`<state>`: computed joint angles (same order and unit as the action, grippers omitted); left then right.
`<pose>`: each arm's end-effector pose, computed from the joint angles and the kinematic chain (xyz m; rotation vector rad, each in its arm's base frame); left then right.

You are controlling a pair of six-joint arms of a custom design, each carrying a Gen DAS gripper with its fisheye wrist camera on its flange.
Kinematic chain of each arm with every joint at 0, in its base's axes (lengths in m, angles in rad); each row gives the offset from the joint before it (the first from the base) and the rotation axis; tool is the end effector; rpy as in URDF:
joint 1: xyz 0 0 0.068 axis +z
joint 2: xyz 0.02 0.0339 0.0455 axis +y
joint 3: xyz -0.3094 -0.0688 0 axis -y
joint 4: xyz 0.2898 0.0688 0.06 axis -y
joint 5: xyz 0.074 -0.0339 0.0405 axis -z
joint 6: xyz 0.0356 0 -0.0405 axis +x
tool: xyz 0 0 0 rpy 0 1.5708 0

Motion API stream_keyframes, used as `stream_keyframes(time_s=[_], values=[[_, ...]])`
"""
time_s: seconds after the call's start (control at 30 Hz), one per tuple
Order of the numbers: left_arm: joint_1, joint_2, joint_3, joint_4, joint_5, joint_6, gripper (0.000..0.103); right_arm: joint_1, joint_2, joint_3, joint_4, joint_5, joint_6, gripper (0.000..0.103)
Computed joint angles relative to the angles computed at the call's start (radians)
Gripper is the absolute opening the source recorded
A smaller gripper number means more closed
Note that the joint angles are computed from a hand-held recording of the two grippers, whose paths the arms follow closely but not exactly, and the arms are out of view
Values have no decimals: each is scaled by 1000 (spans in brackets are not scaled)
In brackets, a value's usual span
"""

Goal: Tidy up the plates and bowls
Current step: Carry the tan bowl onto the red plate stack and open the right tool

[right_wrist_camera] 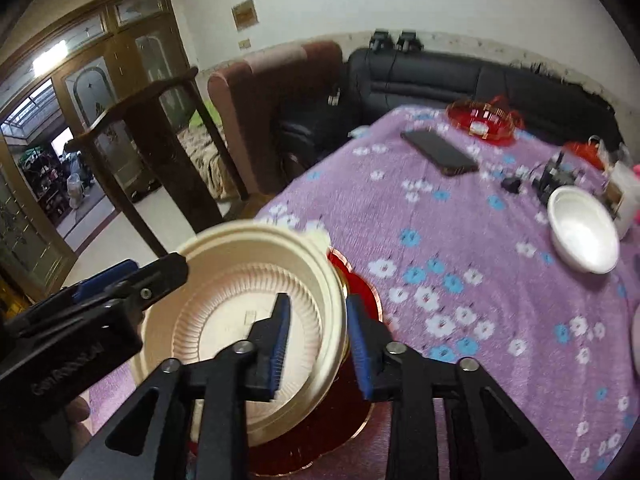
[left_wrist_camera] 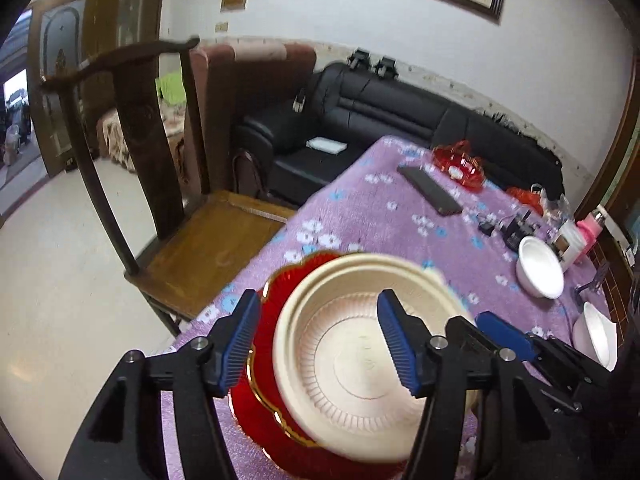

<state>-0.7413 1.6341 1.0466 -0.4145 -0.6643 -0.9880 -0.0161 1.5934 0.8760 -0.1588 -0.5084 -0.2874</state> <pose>0.2870 -0.2330 0.2256 -0.5097 2.2388 0.0032 0.3523 0.0117 0.1968 -0.5355 2.2932 0.4739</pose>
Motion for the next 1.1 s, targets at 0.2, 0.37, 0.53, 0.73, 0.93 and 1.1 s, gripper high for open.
stream_keyframes(time_s=[0.2, 0.37, 0.53, 0.73, 0.93, 1.1], values=[[-118, -57, 8, -64, -154, -51, 73, -137, -118, -75, 50, -108, 0, 56], [-226, -49, 54, -147, -241, -131, 77, -308, -173, -129, 67, -189, -43, 64], [-315, -7, 125, -214, -286, -176, 77, -522, -120, -103, -14, -271, -115, 65], [-398, 40, 197, -261, -309, -194, 77, -746, -49, -33, -105, -306, -215, 64], [-475, 68, 285, -355, -353, -205, 77, -938, -97, 70, -250, -361, -352, 64], [-533, 118, 411, -513, -441, -228, 78, -1053, -155, 215, -431, -470, -438, 66]])
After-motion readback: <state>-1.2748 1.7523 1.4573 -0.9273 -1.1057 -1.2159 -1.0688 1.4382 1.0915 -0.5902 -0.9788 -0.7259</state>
